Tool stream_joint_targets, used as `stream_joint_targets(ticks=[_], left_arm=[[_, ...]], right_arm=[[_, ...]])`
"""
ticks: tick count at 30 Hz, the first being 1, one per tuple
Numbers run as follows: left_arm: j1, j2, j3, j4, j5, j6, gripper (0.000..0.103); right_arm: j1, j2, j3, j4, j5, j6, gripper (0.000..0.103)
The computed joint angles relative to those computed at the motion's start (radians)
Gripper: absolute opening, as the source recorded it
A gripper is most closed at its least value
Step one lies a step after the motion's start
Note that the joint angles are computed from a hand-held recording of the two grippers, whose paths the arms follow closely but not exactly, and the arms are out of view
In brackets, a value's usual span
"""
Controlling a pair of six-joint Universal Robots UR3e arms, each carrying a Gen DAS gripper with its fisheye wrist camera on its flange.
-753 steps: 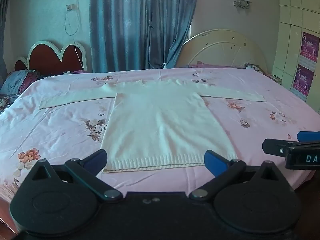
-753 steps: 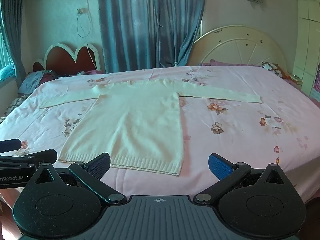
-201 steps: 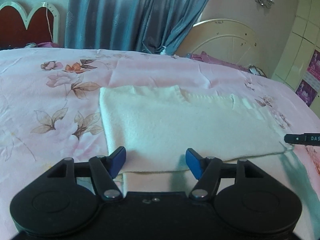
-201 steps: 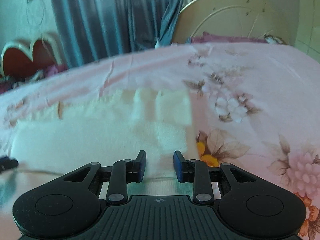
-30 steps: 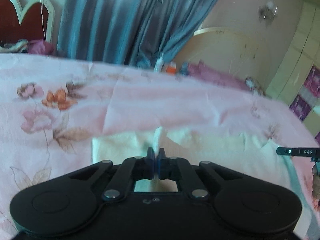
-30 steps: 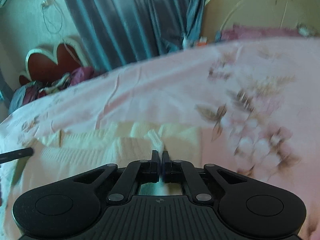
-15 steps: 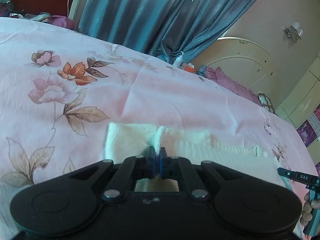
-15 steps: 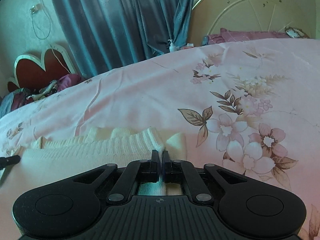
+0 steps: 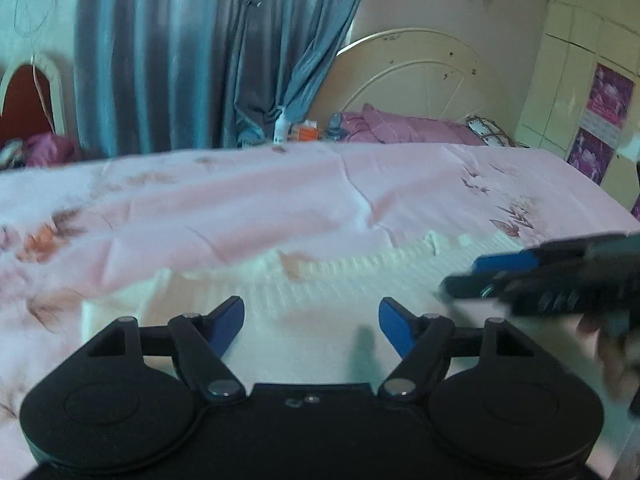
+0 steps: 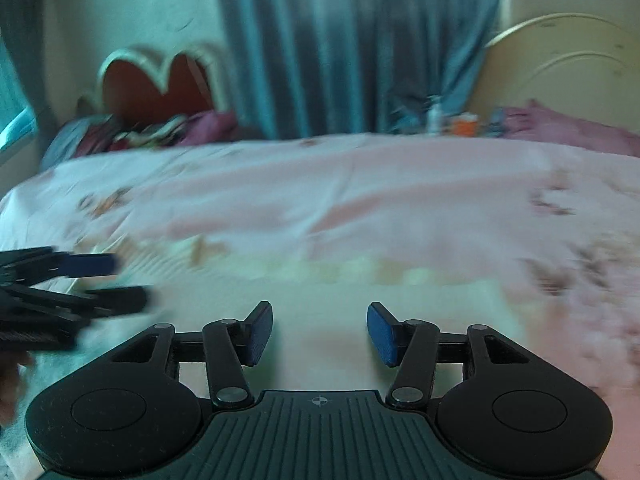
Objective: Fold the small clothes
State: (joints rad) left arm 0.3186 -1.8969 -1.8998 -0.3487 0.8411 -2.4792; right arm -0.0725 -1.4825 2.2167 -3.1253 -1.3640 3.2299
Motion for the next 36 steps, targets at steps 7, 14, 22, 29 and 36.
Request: stream_joint_targets(ticks=[7,14,22,29,36], left_arm=[[0.088,-0.153,0.078,0.128,0.071,-0.07,0.077],[0.138,0.066,-0.167,0.201,-0.045,0.002,0.074],[0.094,0.23,-0.333,0.049,-0.029,0.1,0.068],[0.211,0.306,-0.41,0.036,-0.042,0.145,0.067],[0.154,0.464,-0.515,-0.082,-0.022,0.26,0.071]], right_arm=[[-0.229,-0.108,0.184,-0.047,-0.035,0.055,0.053],[-0.209,-0.329,0.241,0.034,0.074,0.016,0.053],[0.046,-0.236,0.192,0.07,-0.026,0.033,0.053],[-0.104,-0.497,0.325,0.219,-0.067,0.01,0.053],[0.105,-0.408,0.293,0.183,-0.125,0.016,0.053]])
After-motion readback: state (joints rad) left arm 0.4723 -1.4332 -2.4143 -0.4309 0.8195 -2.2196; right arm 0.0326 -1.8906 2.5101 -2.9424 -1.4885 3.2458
